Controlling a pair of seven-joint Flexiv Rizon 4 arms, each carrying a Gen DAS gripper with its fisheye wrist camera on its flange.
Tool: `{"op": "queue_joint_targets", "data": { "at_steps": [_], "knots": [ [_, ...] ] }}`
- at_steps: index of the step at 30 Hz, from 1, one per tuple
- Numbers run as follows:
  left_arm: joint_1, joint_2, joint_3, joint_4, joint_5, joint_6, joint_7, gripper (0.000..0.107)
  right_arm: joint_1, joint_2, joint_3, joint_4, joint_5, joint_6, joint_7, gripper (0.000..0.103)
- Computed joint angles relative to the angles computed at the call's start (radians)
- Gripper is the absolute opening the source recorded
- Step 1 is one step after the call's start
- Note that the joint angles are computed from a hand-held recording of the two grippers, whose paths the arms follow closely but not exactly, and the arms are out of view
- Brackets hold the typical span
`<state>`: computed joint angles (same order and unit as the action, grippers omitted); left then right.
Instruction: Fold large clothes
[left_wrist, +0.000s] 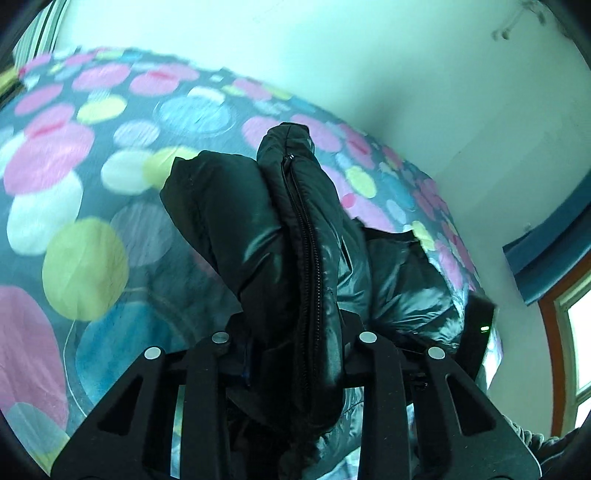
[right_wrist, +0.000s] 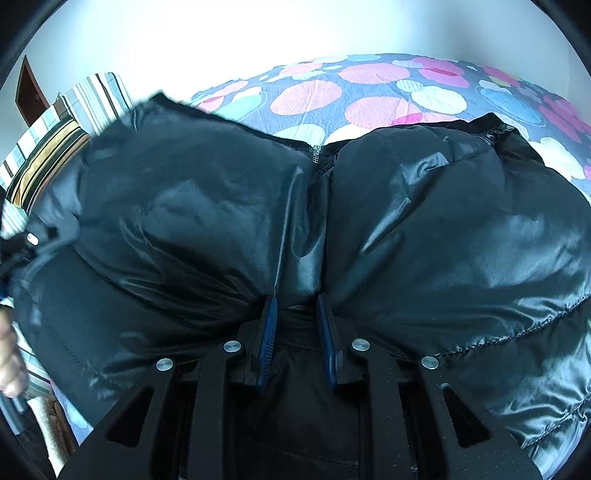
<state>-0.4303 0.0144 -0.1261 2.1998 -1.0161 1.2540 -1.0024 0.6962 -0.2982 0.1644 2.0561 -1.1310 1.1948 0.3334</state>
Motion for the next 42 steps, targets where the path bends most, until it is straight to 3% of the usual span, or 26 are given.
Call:
{"op": "queue_joint_targets", "data": {
  "at_steps": [8, 15, 19, 25, 29, 37, 42],
  "knots": [
    [-0.014, -0.004, -0.033, -0.074, 0.313, 0.033, -0.228, 0.029, -0.007, 0.001, -0.006, 0.007, -0.027, 0.026, 0.024, 0.021],
    [-0.007, -0.042, -0.048, -0.208, 0.784, -0.019, -0.579, 0.029, -0.042, 0.019, -0.035, 0.038, -0.155, 0.116, 0.134, 0.018],
    [-0.021, -0.063, -0.056, -0.269, 0.901, -0.065, -0.670, 0.029, -0.087, 0.063, -0.024, 0.077, -0.240, 0.154, 0.223, 0.017],
    [-0.062, -0.106, -0.062, -0.380, 1.104, -0.157, -0.824, 0.029, -0.160, 0.219, 0.044, 0.198, -0.269, 0.101, 0.276, 0.018],
    [-0.109, -0.156, -0.066, -0.466, 1.210, -0.218, -0.892, 0.029, -0.234, 0.326, 0.065, 0.294, -0.305, 0.137, 0.358, 0.020],
    [-0.255, -0.294, -0.036, -0.660, 1.427, -0.368, -1.010, 0.030, -0.317, 0.485, 0.132, 0.448, -0.158, 0.128, 0.318, 0.020],
    [-0.363, -0.375, -0.007, -0.766, 1.564, -0.463, -1.063, 0.030, -0.378, 0.546, 0.138, 0.517, -0.187, 0.199, 0.367, 0.020]
  ]
}}
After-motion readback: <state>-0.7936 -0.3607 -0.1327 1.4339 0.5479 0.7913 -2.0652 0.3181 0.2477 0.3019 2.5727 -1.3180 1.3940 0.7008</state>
